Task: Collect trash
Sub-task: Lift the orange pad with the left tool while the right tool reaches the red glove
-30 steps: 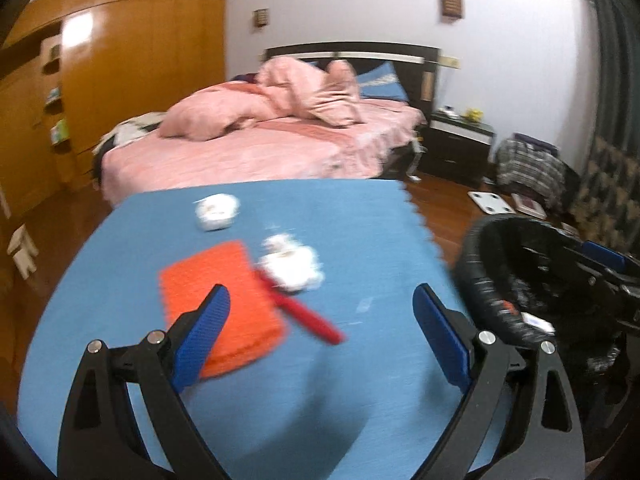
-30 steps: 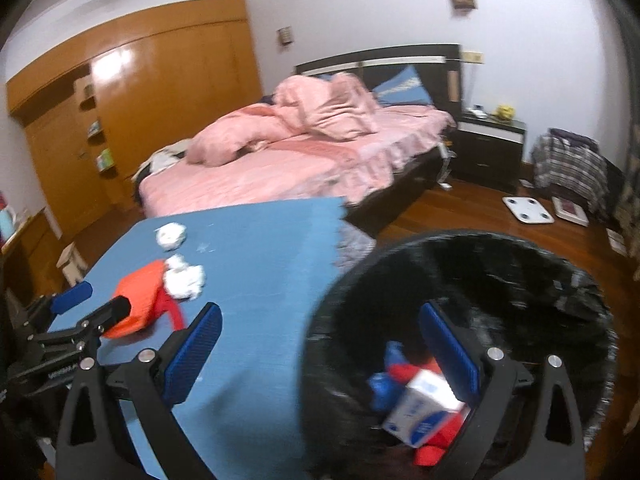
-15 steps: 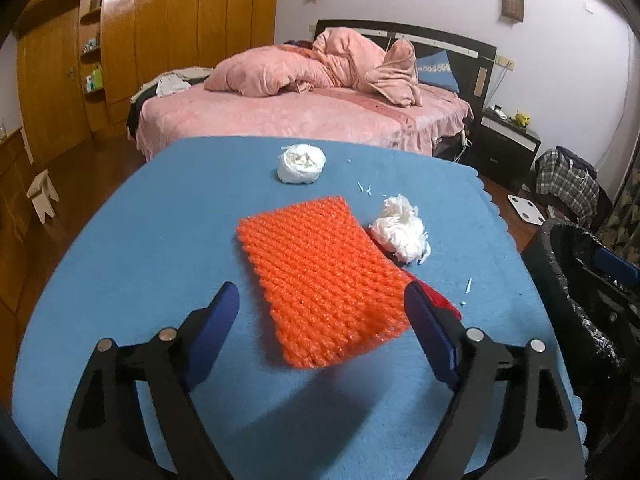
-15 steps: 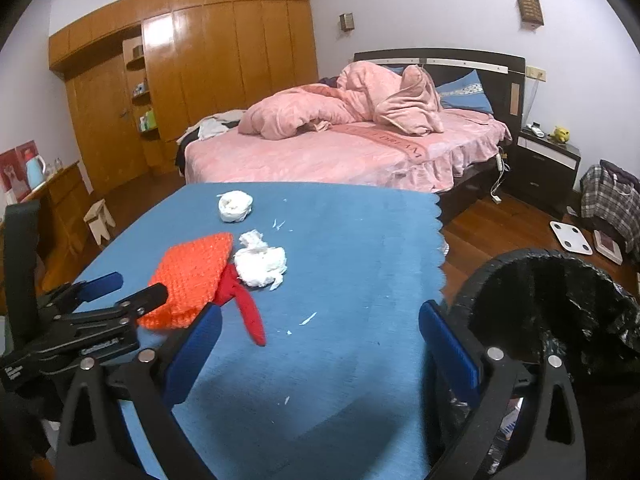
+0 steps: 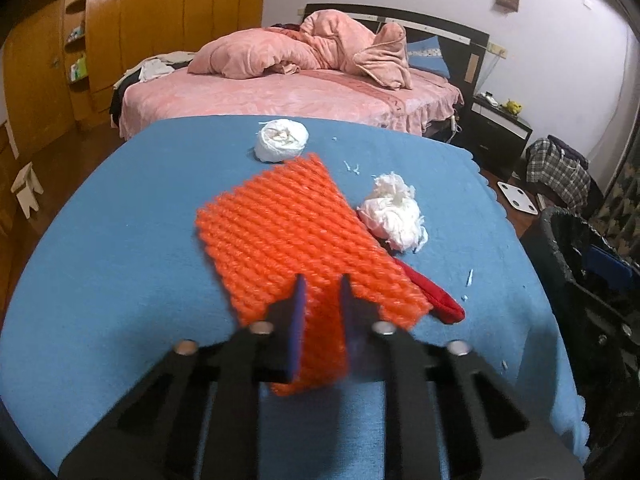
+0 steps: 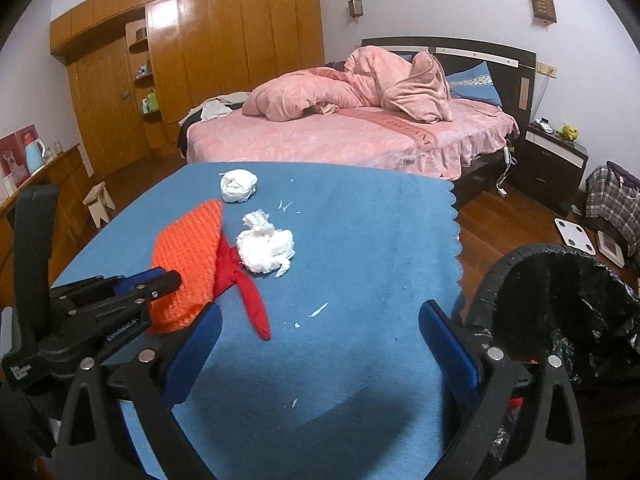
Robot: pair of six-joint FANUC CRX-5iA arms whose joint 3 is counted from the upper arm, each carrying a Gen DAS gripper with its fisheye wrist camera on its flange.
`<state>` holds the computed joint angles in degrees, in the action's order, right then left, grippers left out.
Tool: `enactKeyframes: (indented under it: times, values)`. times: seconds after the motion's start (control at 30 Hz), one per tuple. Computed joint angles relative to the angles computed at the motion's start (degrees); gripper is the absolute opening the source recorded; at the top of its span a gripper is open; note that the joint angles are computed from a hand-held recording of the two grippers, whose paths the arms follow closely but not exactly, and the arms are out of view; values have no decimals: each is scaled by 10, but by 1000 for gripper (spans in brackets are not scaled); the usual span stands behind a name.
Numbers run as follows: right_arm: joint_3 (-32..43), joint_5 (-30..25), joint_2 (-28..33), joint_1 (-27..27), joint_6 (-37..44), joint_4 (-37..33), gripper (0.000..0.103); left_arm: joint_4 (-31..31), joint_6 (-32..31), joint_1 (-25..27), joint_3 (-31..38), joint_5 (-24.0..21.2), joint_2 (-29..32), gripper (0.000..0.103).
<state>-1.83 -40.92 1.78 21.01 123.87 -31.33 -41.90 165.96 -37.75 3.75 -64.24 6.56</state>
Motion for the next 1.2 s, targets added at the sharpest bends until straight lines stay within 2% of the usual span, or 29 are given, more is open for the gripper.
enactKeyframes:
  times: [0.17,0.23,0.27,0.3,0.37,0.4,0.47,0.57,0.6,0.63,0.7,0.73,0.8,1.03,1.2]
  values:
    - [-1,0,1,2,1,-1,97,-9,10,-5,-1,-6,-6,7]
    - [0,-1,1,2,0,-1,97,-5,22,-2,-8,-5,-14,19]
    - [0,-1,1,2,0,-1,97,-3,27,-2,-10,-8,-17,42]
    - [0,-1,1,3,-2,0,97,-7,33,-4,-8,-16,-17,57]
    - [1,-2,2,4,-3,1,97,-7,37,-4,-8,-26,-16,61]
    - [0,-2,1,4,-3,1,97,1,33,1,-11,-23,-16,66]
    - [2,-3,3,5,-1,0,97,24,30,14,-21,-10,-17,69]
    - [-2,0,1,6,1,0,97,59,22,34,-38,25,-16,69]
    - [-2,1,1,6,0,0,97,67,15,39,-42,36,-16,65]
    - [-3,1,0,6,-1,1,97,67,14,39,-44,41,-17,60]
    - [-4,2,0,7,-5,4,97,66,7,38,-45,52,-17,41]
    - [-4,2,0,7,-5,4,97,63,5,35,-43,52,-15,37]
    - [-6,3,-1,9,-6,6,97,50,1,25,-34,45,-10,23]
    - [-7,5,0,10,-7,7,97,-5,51,-11,-35,15,-29,17]
    - [-6,5,2,10,-4,3,97,-45,69,-37,-40,-38,-53,17]
